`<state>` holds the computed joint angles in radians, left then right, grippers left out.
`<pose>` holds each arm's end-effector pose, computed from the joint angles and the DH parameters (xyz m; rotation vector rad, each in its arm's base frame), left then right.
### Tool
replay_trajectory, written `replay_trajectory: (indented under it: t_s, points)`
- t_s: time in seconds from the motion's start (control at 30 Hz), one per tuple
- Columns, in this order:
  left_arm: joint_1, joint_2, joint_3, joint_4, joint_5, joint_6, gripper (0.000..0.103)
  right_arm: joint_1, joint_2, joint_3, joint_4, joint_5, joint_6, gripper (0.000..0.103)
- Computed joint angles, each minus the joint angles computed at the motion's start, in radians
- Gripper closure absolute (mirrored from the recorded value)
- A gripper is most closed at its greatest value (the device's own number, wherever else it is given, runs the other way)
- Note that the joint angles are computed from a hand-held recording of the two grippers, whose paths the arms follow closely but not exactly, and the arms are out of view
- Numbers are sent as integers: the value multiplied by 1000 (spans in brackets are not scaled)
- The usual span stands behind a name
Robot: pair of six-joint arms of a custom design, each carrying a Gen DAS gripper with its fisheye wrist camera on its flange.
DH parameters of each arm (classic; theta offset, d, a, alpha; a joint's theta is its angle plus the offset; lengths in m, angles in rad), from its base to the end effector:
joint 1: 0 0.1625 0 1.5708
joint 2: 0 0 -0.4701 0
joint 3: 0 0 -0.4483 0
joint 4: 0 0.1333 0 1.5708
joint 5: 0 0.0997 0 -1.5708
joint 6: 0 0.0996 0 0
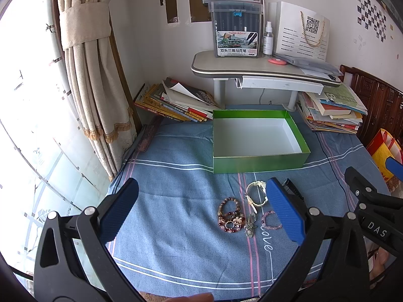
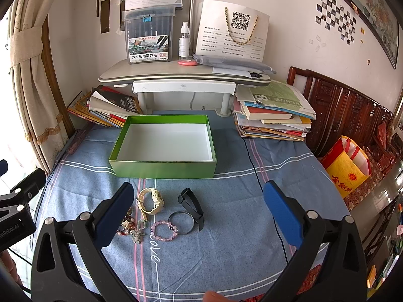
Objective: Organize jewelry
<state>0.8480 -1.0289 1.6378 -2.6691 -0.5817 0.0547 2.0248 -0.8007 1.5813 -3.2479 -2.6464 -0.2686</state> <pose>-0.3165 -0.6861 0.3074 0.5587 2.1443 -0.9063 0.3678 -0.6495 0.2328 0.1649 -2.0067 1.0336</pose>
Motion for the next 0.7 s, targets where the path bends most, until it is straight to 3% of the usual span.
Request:
replay_trajectory:
  t_s: [0.4,0.57,0.7]
  points:
    - [6,-5,0,22,-3,-16,3,-4,2,-6,-2,-30,5,2]
    - [47,-6,-17,174,8,-158,3,-58,-66,34,204,-56,235,2]
    - [94,14,-47,302,2,-254,3,-111,-96,72,334,-7,294,7]
